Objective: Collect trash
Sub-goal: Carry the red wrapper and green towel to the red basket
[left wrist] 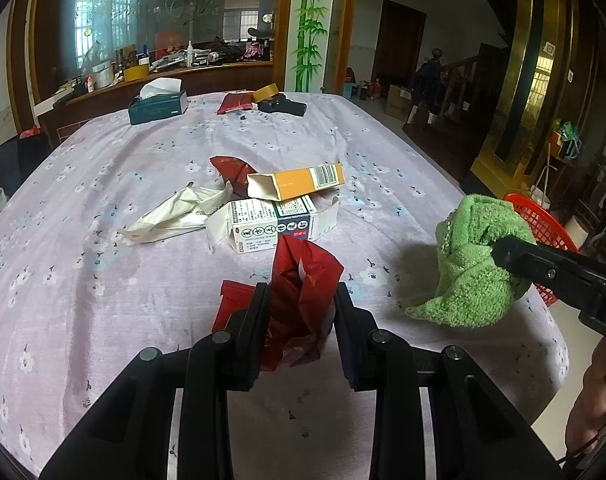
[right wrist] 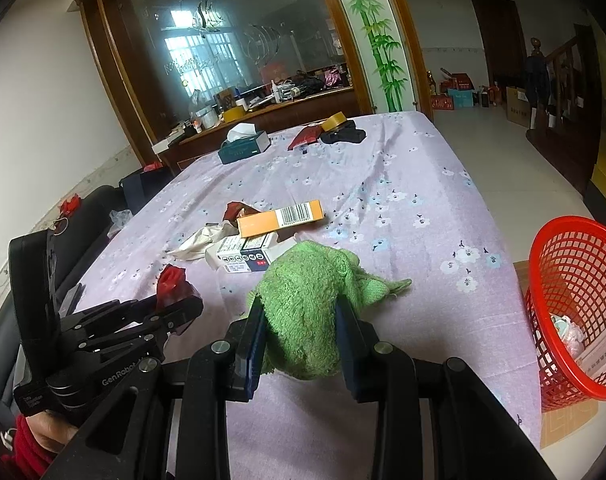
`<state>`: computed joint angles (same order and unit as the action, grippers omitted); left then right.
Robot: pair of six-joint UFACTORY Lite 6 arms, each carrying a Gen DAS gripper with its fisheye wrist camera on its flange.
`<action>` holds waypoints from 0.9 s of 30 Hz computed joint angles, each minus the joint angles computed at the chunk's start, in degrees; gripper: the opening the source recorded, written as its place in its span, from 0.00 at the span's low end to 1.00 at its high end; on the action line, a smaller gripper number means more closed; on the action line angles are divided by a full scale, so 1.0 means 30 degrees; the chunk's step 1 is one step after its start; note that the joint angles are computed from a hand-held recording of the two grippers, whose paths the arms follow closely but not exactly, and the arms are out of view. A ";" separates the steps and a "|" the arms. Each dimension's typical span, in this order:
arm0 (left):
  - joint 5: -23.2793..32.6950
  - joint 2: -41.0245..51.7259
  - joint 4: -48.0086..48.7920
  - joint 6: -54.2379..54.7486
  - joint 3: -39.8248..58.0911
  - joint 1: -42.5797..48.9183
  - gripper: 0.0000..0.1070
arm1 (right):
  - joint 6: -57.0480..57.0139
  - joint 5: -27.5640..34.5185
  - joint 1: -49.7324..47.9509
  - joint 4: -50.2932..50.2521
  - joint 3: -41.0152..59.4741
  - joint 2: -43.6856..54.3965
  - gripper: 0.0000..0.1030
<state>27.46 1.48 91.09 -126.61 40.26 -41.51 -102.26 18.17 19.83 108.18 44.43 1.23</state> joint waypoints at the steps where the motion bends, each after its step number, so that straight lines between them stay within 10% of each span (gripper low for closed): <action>1: -0.0014 0.0042 0.0018 -0.0008 0.0050 -0.0014 0.28 | 0.0034 0.0010 -0.0049 -0.0058 -0.0047 -0.0087 0.34; 27: -0.1872 0.4148 -0.4203 0.6936 0.7509 -0.0840 0.28 | 0.4280 0.3420 -0.7081 -0.5232 -0.1012 -0.4081 0.34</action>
